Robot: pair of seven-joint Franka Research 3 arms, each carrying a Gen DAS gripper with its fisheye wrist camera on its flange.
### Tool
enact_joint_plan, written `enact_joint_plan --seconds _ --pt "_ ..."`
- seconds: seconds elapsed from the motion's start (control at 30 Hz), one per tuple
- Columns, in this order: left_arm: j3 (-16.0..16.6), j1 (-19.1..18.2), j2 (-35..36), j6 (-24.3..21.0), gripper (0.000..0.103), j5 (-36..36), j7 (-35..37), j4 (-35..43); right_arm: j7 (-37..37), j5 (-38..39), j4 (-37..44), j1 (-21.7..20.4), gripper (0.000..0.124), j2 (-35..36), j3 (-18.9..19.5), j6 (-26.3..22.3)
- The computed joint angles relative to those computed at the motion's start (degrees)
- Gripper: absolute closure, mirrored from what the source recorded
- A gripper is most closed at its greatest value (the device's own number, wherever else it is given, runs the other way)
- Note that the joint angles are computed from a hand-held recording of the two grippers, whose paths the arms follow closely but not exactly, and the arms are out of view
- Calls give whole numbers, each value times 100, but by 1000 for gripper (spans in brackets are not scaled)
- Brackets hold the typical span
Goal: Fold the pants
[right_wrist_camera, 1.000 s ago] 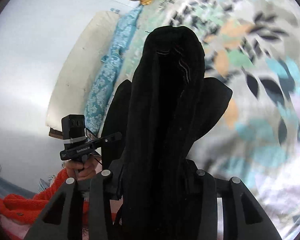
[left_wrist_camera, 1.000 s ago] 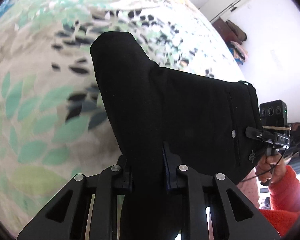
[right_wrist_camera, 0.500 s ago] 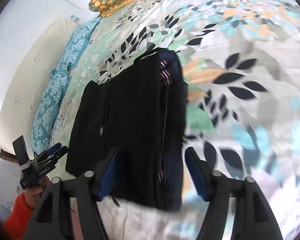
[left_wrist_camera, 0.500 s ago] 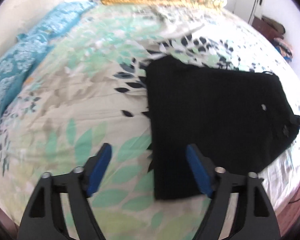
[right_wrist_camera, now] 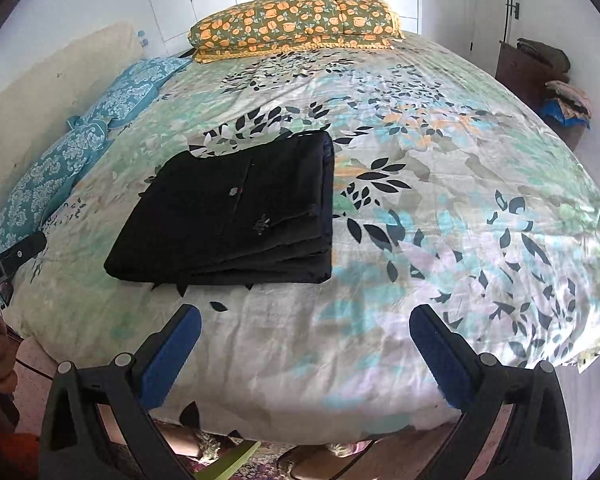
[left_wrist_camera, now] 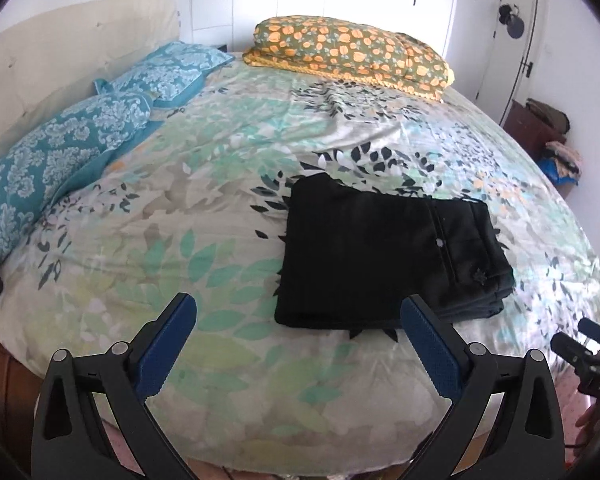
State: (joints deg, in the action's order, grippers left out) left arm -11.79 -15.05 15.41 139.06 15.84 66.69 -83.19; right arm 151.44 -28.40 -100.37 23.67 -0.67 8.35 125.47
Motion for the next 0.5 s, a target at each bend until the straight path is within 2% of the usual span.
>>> enact_joint_plan --seconds 0.13,0.2,0.5 --pt "10 -100 -436 174 1 395 -87 -487 19 -580 392 223 21 156 138 -390" --pt "-45 -67 -526 151 1 309 71 -557 90 -678 530 307 21 233 134 -571" --pt "-69 5 -921 215 1 275 -74 -930 432 -970 693 595 21 177 174 -1220"
